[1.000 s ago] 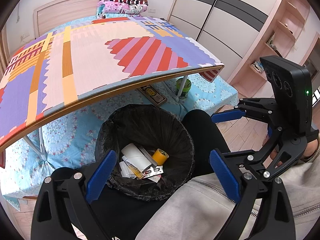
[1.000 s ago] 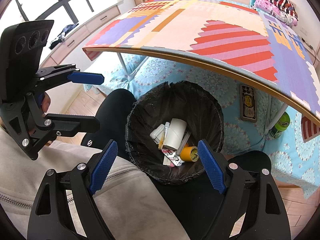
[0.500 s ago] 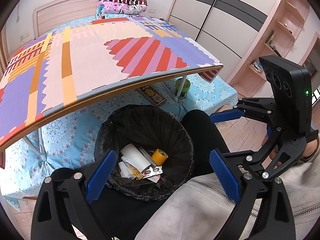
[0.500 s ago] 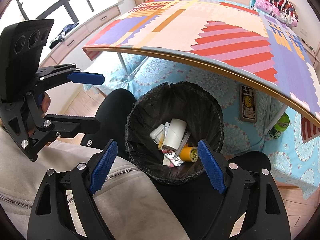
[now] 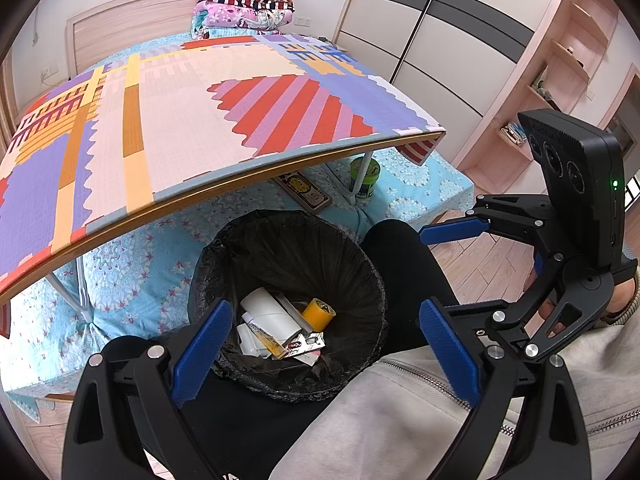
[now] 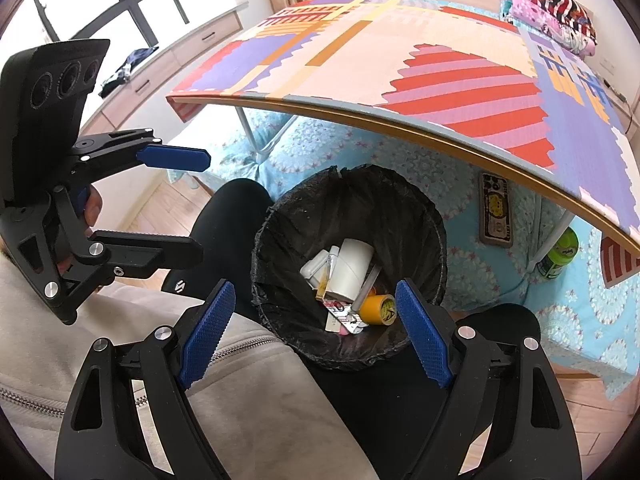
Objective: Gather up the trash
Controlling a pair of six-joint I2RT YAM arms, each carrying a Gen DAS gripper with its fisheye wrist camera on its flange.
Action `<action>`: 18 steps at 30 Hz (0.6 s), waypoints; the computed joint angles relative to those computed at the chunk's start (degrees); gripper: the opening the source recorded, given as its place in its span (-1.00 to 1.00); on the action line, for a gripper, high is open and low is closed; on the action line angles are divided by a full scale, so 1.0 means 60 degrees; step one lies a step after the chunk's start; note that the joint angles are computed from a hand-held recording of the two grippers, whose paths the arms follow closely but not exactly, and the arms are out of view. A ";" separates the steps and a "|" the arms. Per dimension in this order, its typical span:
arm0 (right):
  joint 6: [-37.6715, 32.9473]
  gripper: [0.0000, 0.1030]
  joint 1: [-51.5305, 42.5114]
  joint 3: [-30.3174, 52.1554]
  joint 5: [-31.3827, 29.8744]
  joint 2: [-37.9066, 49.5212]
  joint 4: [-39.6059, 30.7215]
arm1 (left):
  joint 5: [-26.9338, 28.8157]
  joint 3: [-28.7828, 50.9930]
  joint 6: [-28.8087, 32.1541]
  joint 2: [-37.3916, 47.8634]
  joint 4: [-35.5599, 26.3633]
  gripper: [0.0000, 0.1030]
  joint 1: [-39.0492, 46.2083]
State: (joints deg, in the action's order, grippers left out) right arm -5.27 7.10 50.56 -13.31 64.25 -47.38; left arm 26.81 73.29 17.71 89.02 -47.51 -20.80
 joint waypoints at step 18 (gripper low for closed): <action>-0.0037 0.60 -0.0031 0.0012 0.0011 -0.0034 -0.0023 | 0.0005 0.0013 -0.0005 0.0005 -0.0006 0.78 -0.0003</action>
State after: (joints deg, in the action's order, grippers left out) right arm -5.49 6.91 50.64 -13.24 64.05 -47.52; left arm 26.84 73.36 17.68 89.06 -47.55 -20.81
